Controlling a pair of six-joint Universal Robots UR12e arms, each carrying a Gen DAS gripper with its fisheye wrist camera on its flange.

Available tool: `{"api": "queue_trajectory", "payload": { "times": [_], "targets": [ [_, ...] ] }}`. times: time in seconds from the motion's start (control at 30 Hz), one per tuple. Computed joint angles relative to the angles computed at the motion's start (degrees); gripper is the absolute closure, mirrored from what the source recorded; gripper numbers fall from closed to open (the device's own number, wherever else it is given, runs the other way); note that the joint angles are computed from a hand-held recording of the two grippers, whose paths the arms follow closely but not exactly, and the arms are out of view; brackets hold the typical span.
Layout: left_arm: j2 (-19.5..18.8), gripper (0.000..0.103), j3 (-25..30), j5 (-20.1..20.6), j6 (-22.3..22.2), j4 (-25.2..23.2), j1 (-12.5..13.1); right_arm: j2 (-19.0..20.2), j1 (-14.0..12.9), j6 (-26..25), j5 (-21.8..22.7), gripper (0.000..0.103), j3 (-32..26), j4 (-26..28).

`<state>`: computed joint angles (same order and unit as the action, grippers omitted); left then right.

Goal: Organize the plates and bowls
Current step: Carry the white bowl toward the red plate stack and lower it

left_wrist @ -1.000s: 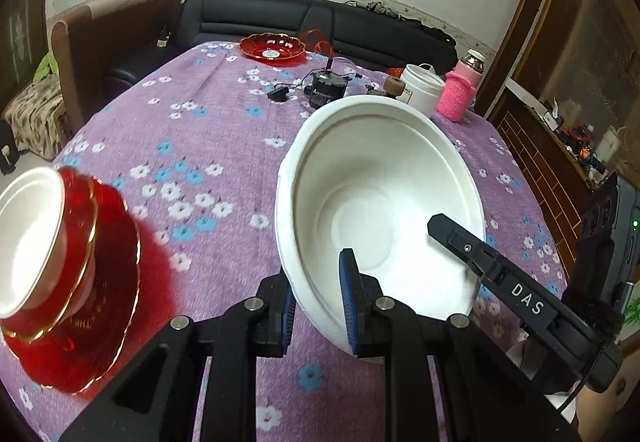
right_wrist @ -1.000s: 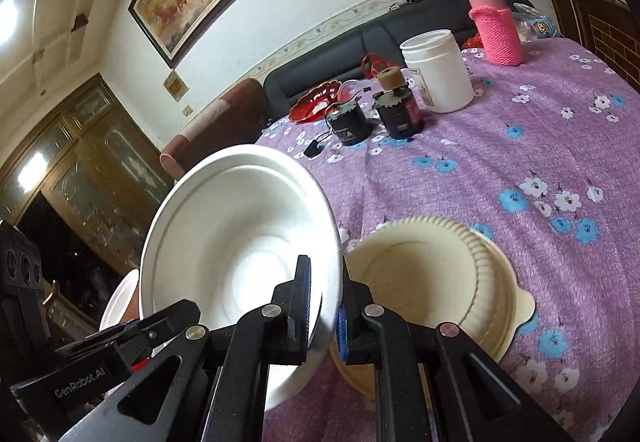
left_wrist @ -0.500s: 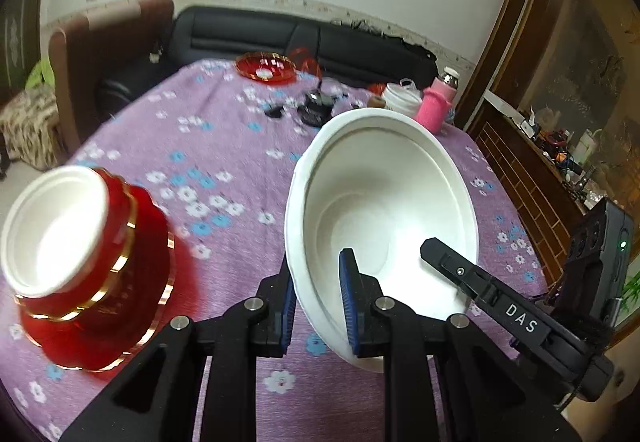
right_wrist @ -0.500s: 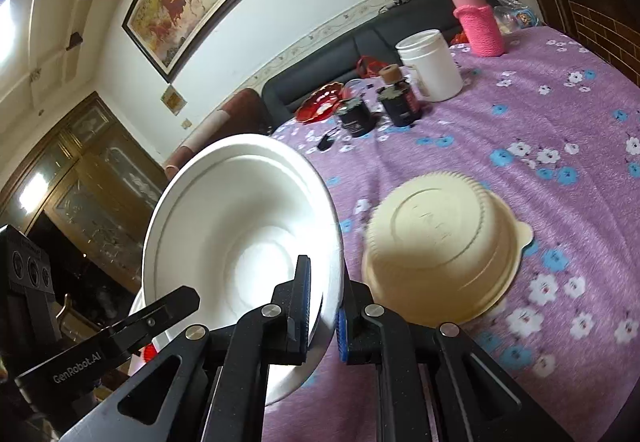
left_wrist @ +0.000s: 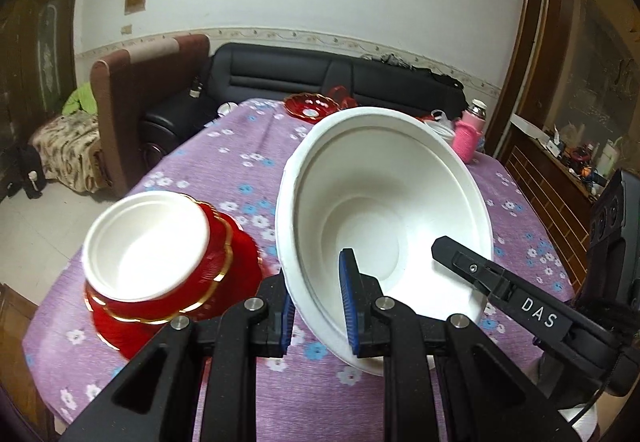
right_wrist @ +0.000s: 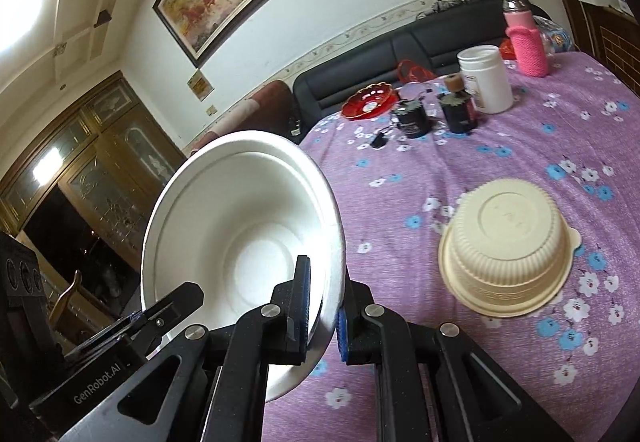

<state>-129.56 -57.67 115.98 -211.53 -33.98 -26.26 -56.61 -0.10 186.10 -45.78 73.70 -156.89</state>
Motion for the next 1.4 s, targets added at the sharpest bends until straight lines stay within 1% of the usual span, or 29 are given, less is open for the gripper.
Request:
{"api": "queue_trajectory", "payload": {
  "times": [0.23, 0.8, 0.93, 1.03, 1.17, 1.3, 1.4],
  "targets": [
    [2.0, 0.083, -3.6, 3.4, -0.7, 1.8, 0.3, -0.1, 1.6, -1.8, -0.4, 0.09, -1.0, 1.7],
    [6.7, 0.083, -11.8, 5.3, -7.2, 2.4, 3.1, 1.8, 6.8, -7.7, -3.8, 0.09, -6.1, 7.1],
    [7.3, 0.083, -12.8, 5.6, -7.4, 2.7, 3.7, 2.3, 7.6, -8.5, -4.4, 0.09, -7.2, 8.0],
    [7.4, 0.083, -12.5, 6.3, -6.5, 2.4, 4.3, 3.0, 8.3, -9.1, -5.1, 0.09, -8.7, 9.2],
    [7.3, 0.083, -11.4, 6.6, -6.1, 0.3, 5.5, 4.6, 9.5, -9.9, -6.5, 0.089, -12.8, 13.1],
    [6.5, 0.083, -9.9, 8.3, -7.0, -3.4, 6.3, 6.6, 10.6, -11.2, -7.3, 0.088, -17.5, 19.8],
    [6.3, 0.083, -9.4, 7.1, -8.1, -5.8, 7.0, 7.8, 11.2, -11.7, -8.7, 0.087, -19.3, 22.6]
  ]
}}
